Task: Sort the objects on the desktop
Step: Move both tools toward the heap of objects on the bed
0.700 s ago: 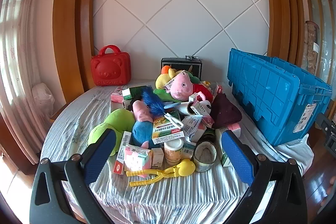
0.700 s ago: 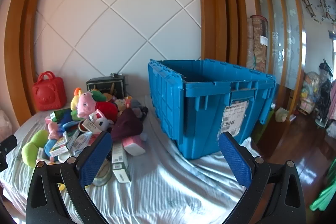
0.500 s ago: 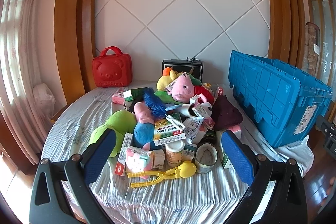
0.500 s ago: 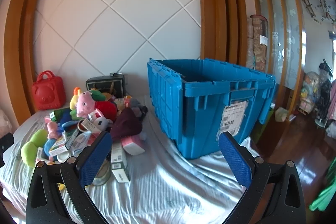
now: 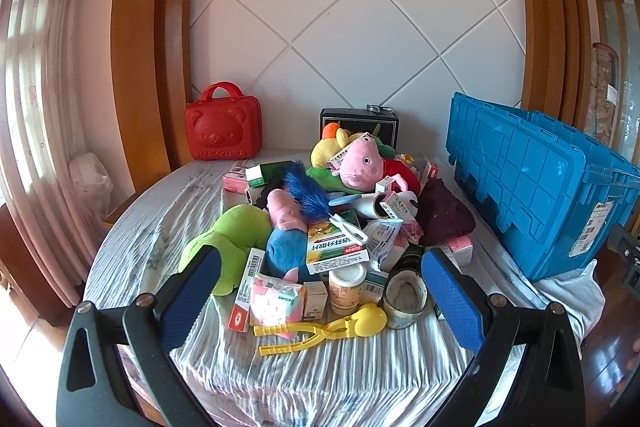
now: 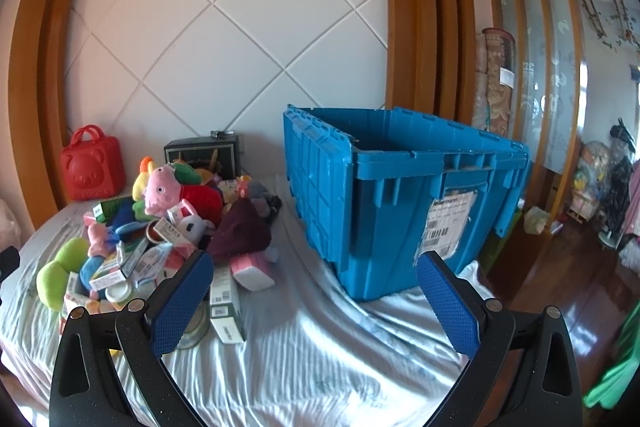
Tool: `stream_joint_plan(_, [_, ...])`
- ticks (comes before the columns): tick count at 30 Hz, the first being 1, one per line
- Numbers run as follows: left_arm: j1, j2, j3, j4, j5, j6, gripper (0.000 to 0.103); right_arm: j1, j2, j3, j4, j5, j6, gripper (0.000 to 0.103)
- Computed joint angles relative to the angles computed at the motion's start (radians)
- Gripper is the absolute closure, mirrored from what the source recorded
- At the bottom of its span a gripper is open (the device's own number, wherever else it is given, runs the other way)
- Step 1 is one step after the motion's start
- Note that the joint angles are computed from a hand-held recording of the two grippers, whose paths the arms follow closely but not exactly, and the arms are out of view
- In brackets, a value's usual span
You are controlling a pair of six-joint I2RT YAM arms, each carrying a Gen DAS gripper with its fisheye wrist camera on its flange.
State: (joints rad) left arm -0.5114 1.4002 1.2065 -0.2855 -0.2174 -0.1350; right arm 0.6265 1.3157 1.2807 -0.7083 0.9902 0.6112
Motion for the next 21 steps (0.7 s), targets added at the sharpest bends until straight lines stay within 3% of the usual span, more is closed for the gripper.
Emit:
stream_joint_plan(10, [0.078, 0.007, -0.005, -0.008, 0.008, -0.005, 0.001, -0.029, 0.026, 0.003, 0.039, -0.062, -0.035, 0.000])
stream_joint_plan(21, [0.231, 0.078, -0.025, 0.018, 0.025, 0.052, 0.001, -0.121, 0.096, -0.041, 0.199, -0.276, -0.178, 0.000])
